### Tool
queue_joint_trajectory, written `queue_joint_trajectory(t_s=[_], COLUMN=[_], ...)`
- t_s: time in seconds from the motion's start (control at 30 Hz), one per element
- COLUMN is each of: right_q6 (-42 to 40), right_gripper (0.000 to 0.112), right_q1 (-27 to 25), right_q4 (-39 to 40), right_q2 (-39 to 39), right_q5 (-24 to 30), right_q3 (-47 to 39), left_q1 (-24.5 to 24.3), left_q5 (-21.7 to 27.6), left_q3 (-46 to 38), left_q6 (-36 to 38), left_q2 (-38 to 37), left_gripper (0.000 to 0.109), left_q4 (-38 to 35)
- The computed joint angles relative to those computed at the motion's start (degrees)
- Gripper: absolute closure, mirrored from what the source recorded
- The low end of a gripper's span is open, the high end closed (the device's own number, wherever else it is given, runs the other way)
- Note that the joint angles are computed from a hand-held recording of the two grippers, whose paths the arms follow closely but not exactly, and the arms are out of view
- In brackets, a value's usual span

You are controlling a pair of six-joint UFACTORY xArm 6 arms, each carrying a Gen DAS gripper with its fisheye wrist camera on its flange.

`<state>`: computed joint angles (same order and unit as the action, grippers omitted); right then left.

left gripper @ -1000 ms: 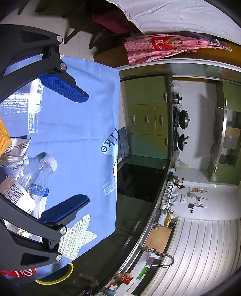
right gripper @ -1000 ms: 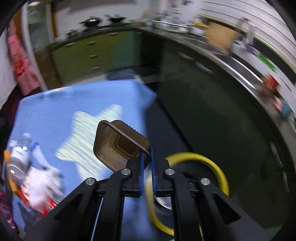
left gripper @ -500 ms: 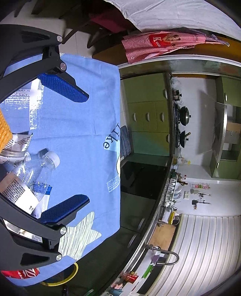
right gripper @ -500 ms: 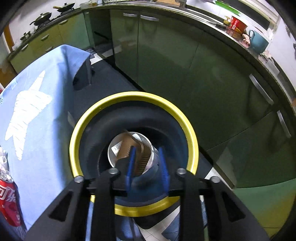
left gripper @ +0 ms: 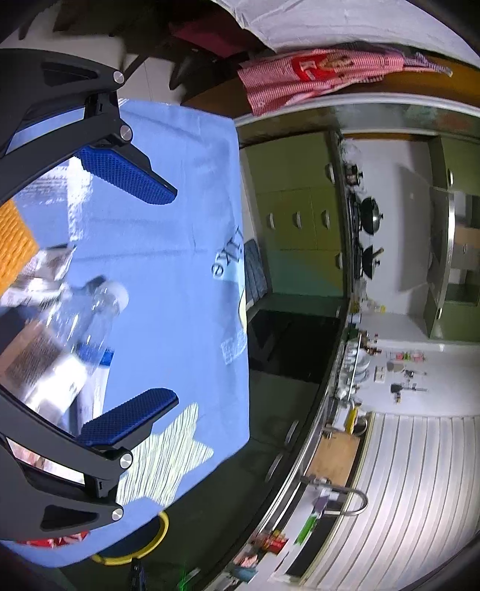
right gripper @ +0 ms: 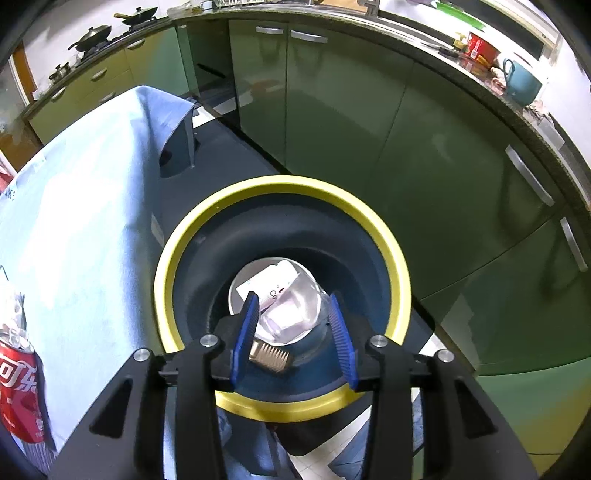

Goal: Collect trash
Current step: 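Grasp the red Coca-Cola can with the left gripper and lift it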

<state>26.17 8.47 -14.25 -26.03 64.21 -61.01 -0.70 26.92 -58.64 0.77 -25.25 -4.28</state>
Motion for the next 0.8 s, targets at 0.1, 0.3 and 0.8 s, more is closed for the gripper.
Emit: queue_joint_trajectory(t_s=[0.1,0.3,0.8], right_q6=[-0.46,-1.04,-6.48], right_gripper=[0.074,0.072,0.066], right_q1=[0.12,0.33,-0.39], right_q4=[0.32,0.52,6.39], right_q2=[-0.18,-1.93,-9.36], right_q5=[-0.33,-1.5,-7.91], right_q3=[0.01,0.56,8.05], left_q1=[-2.29,-10.57,-24.31], left_q5=[3.39,20.55,53.26], left_q3=[-0.74,-6.25,-27.56], left_q6=[-0.44,3.69,-7.04], left_q2=[-1.75,-3.6,14.75], left_gripper=[0.01,0.01,0.01], left_q4=[2.28,-4.63,-11.15])
